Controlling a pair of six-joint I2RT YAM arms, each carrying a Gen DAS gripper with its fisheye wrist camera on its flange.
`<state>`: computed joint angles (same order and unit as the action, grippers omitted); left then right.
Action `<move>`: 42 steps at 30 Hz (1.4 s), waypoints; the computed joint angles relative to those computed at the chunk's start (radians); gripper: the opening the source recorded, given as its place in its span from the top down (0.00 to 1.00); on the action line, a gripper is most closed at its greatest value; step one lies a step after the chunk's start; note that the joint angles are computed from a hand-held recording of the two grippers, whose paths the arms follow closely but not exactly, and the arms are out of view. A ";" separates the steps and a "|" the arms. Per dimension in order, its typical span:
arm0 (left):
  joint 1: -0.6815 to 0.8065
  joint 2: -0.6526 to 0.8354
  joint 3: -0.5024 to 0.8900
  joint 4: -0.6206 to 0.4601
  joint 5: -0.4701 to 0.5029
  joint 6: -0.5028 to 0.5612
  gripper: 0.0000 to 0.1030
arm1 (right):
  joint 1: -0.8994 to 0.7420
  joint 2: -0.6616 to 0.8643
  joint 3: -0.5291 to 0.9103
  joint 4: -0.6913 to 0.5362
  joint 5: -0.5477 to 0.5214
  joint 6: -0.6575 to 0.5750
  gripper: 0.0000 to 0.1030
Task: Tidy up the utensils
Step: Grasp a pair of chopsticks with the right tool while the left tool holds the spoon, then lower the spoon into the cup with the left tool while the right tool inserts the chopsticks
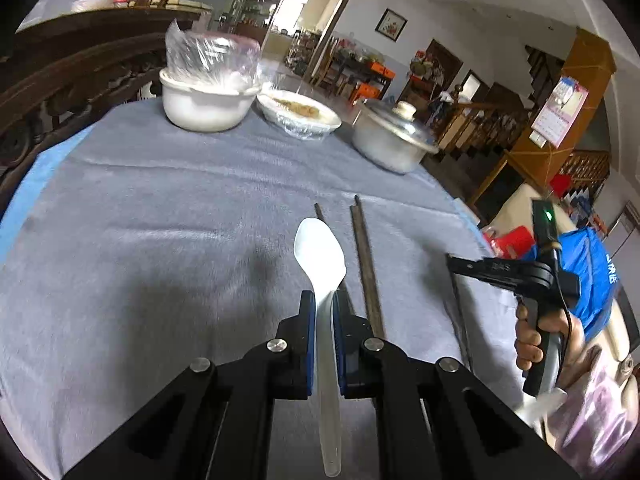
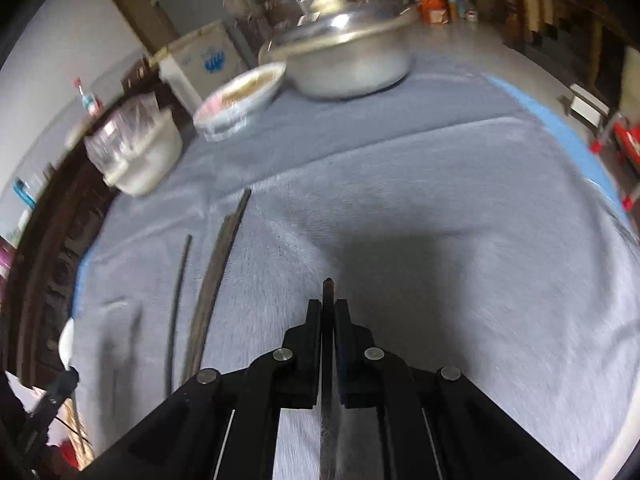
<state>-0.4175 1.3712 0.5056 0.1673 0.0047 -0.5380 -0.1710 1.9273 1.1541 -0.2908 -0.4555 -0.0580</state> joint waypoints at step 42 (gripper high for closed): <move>-0.532 0.071 -0.250 0.750 -0.536 -0.239 0.91 | -0.348 -1.725 -0.812 0.293 -0.345 0.480 0.93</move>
